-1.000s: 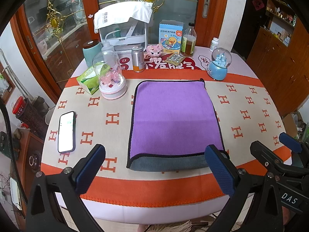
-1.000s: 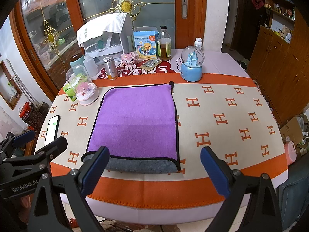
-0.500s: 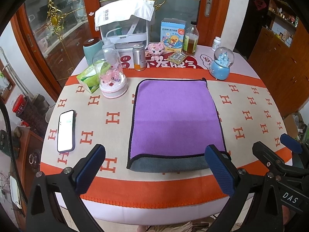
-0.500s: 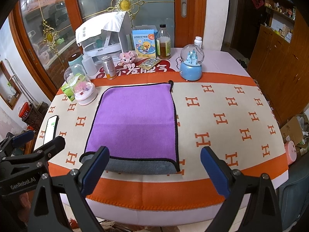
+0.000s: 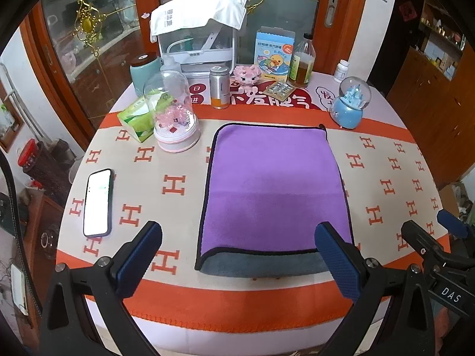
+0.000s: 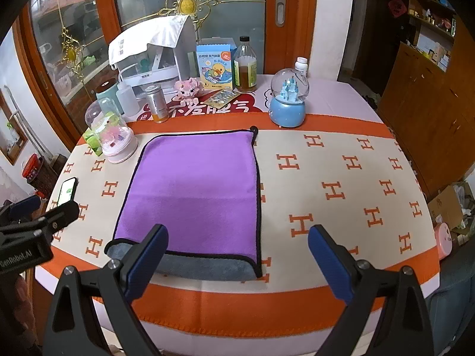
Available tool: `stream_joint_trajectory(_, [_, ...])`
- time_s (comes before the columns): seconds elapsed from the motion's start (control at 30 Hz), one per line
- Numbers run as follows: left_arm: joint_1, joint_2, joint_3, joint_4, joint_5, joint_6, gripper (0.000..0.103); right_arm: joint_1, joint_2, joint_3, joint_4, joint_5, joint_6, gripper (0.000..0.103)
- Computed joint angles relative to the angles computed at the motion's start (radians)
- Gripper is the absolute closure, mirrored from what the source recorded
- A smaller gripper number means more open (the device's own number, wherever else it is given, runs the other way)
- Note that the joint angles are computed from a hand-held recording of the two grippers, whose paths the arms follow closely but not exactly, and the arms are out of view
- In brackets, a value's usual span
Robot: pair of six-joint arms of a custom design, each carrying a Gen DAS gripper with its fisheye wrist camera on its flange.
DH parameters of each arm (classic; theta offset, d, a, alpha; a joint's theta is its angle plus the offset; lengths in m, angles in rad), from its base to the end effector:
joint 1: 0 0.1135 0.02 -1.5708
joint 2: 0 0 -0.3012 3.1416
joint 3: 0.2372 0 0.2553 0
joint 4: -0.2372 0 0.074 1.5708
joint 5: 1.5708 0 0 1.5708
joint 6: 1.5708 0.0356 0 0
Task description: Fold towel
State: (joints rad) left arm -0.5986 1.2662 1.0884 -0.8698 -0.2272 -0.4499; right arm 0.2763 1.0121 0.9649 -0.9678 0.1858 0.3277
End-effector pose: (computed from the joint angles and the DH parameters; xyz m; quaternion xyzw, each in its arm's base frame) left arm 0.2018 -0.1279 0.3218 0.0421 0.9593 -0.0338 0.2773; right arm 0.1640 0.0397 0.3245 0.0501 0.9565 -0.0039 0.2873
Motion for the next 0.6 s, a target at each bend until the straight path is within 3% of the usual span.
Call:
stream_joint_trajectory(0.17, [0.011,0.029,-0.026,0.067,-0.009,0.041,0.001,-0.072,0.015,-0.04,0.055,-0.042,-0.084,0.007])
stream_joint_trajectory(0.3, [0.048,0.049,-0.085,0.153,0.044,0.103,0.001,-0.132,0.036,-0.101,0.119,-0.084,-0.172,0.008])
stream_joint_trajectory(0.47, [0.075,0.107,-0.166,0.248,0.041,0.209,0.001,-0.226,0.091,-0.184,0.197,-0.176,-0.288,0.016])
stream_joint_trajectory(0.6, [0.126,0.146,-0.228,0.312,0.118,0.291,0.001,-0.291,0.139,-0.241,0.254,-0.235,-0.363,0.017])
